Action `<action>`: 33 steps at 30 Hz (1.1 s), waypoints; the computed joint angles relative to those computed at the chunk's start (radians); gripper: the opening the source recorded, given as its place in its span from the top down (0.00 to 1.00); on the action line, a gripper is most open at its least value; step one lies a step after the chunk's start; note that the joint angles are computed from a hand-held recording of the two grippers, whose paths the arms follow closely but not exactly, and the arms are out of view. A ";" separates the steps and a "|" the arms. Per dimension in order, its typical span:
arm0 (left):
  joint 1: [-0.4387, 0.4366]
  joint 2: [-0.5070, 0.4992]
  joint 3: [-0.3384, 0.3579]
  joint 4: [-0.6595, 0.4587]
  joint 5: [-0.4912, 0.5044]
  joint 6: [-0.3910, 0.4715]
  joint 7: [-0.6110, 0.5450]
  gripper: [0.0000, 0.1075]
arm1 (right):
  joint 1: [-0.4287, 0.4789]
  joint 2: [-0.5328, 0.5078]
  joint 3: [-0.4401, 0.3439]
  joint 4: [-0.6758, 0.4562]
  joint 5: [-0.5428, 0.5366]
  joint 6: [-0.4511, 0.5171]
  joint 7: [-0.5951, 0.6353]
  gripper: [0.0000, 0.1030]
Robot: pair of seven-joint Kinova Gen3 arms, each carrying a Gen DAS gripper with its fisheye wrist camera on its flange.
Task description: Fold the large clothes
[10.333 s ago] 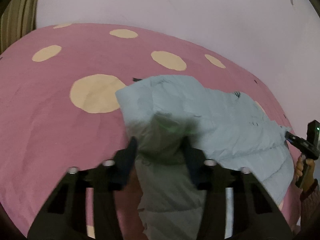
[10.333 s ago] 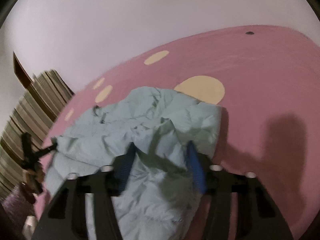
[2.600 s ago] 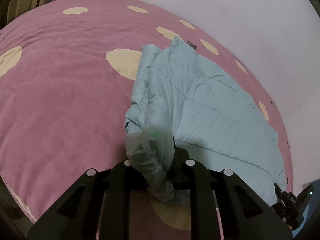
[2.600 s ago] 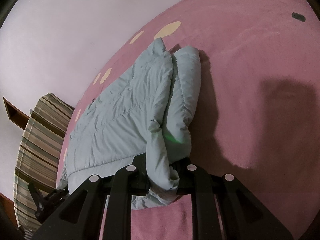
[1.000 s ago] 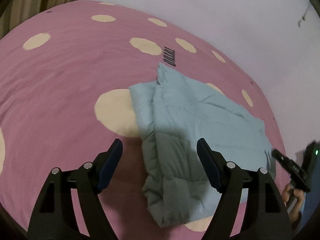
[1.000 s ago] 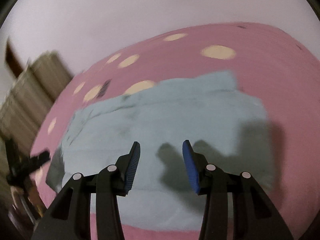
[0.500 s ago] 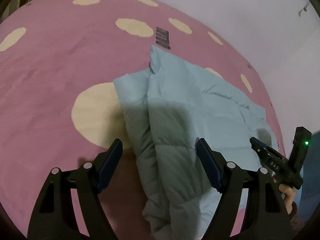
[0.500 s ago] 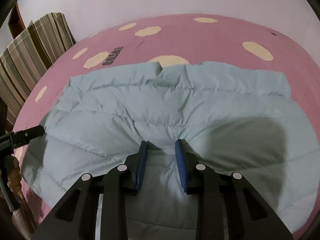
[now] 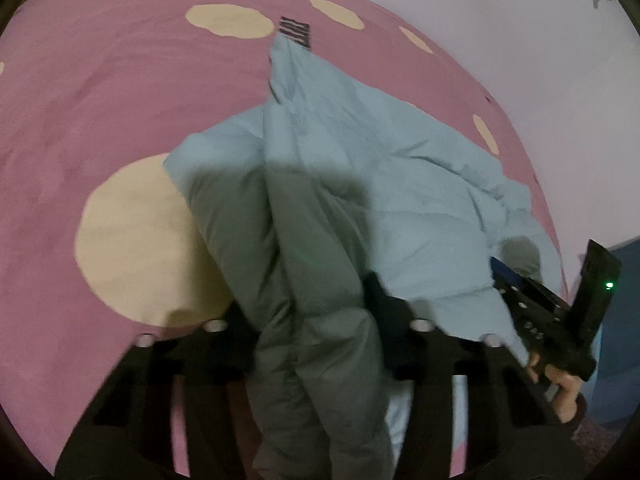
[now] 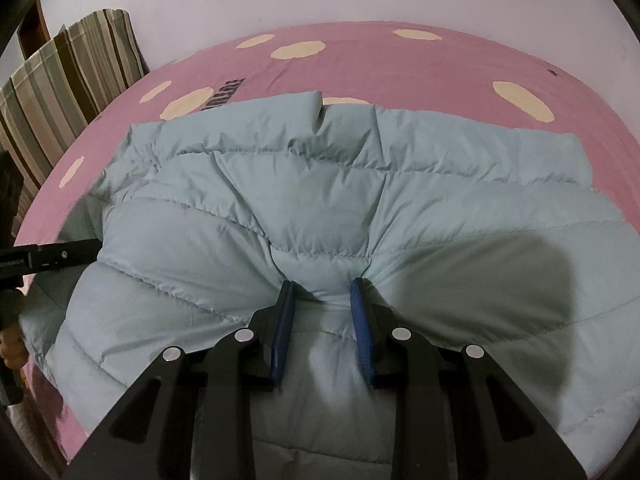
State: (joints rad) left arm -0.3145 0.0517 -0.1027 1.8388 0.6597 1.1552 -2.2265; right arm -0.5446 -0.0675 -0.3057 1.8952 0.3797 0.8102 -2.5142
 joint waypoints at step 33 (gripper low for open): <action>0.449 -0.188 0.318 -0.216 -0.544 -0.162 0.717 0.87 | 0.133 -0.294 0.034 0.140 -0.118 -0.015 0.136 0.71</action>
State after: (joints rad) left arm 0.1342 -0.1366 0.2152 1.6231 0.1154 0.9936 -1.5100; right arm -0.4121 -0.3619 -0.2715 2.0349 0.2620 0.7951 -2.3780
